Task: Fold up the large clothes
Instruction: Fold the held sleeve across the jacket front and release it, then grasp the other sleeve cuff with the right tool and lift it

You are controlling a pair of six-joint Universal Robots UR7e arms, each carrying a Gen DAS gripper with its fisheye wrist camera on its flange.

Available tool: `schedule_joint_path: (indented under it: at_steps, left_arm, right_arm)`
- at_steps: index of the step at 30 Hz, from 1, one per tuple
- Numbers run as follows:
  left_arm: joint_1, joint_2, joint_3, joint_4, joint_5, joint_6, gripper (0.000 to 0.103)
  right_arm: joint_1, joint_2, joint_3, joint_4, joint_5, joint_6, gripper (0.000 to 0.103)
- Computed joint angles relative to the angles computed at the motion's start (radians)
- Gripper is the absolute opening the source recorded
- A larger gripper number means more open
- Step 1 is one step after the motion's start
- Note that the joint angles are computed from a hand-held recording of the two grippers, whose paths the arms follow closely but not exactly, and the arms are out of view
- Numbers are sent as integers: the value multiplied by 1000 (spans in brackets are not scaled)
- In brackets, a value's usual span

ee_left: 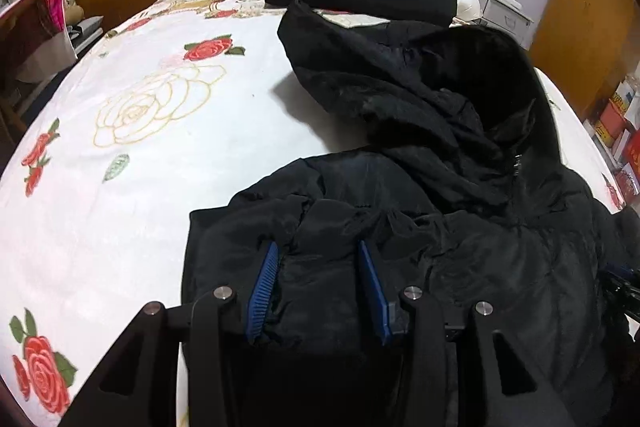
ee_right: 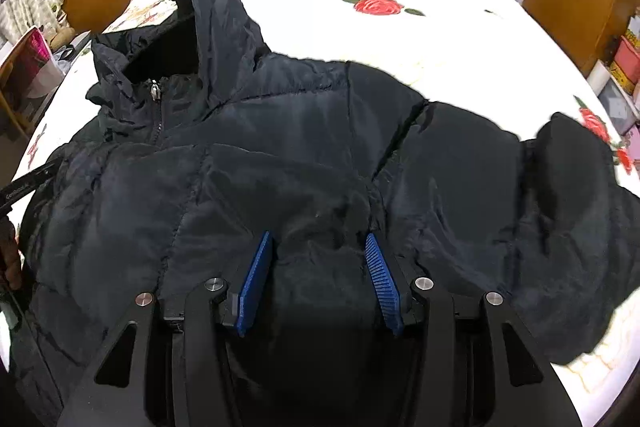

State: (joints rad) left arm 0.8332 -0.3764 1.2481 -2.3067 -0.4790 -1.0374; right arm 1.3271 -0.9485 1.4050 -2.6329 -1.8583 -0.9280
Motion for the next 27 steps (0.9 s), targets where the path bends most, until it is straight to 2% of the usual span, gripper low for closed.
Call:
schedule_joint_path:
  at_steps: [3,5,8,10,14,19,22,27]
  left_arm:
    - [-39,-26,66,-97,6,32,44]
    - [-59,-43,110,-115,-17,7,44]
    - [-71,-49,105,45,-66,-114,44]
    - [-102,-60,131,39,-67,-157,44]
    - [-181,-67,145,89,-26,-229,44]
    - [-287,-58,133,169,1,-344,44]
    - [-342,-42,97,276,12,-422,44]
    - [-399,-12,29,450,9,-550,44]
  right_arm:
    - [-17,-63,68,-6,63,-13,49]
    - [-29,-76,98,-11,58,-23,49]
    - [-37,-63,99,3,-3,-15,49]
    - [-34,-94,115,15,10,3,49]
    - [-49,-214,195,14,90,-29,49]
    - [-89,-361,275,57,183,-20,49]
    - [-124,-464,340,63,230,-50,49]
    - [-200,-584,382,117,304,-76,49]
